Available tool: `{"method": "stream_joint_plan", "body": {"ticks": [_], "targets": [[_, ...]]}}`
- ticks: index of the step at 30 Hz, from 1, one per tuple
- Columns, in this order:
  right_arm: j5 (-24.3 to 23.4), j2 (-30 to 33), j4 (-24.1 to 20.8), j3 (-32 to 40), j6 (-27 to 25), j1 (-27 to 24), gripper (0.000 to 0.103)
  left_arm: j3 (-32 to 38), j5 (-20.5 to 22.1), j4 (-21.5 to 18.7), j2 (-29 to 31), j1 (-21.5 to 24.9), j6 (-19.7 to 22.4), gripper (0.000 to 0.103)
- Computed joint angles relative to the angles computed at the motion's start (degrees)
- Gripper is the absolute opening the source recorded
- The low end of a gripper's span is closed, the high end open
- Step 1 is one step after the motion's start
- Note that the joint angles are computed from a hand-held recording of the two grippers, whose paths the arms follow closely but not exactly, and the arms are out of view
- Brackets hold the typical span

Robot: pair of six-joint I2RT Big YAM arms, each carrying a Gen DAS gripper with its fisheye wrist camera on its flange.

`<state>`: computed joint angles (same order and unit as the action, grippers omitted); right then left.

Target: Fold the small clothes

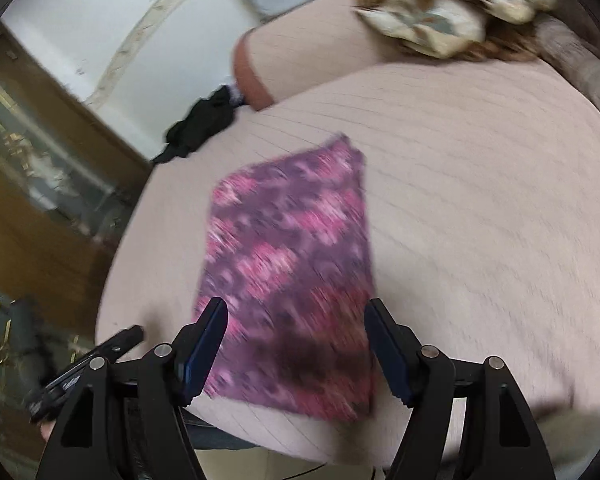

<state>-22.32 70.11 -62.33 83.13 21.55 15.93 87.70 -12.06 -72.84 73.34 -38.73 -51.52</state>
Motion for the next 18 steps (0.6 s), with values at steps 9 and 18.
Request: {"method": "stream_joint_plan", "body": {"ticks": [9,18], "targets": [[-5.1,28.1,-10.3,29.5,-3.1,-3.6,0.061,21.2,17.4,-0.7,20.8,14.5,11.9,0.083],[-6.2,39.6,-10.5,34.8,-4.5,-3.6,0.01,20.0,28.9,6.8,27.6,19.2,7.8,0.058]]}}
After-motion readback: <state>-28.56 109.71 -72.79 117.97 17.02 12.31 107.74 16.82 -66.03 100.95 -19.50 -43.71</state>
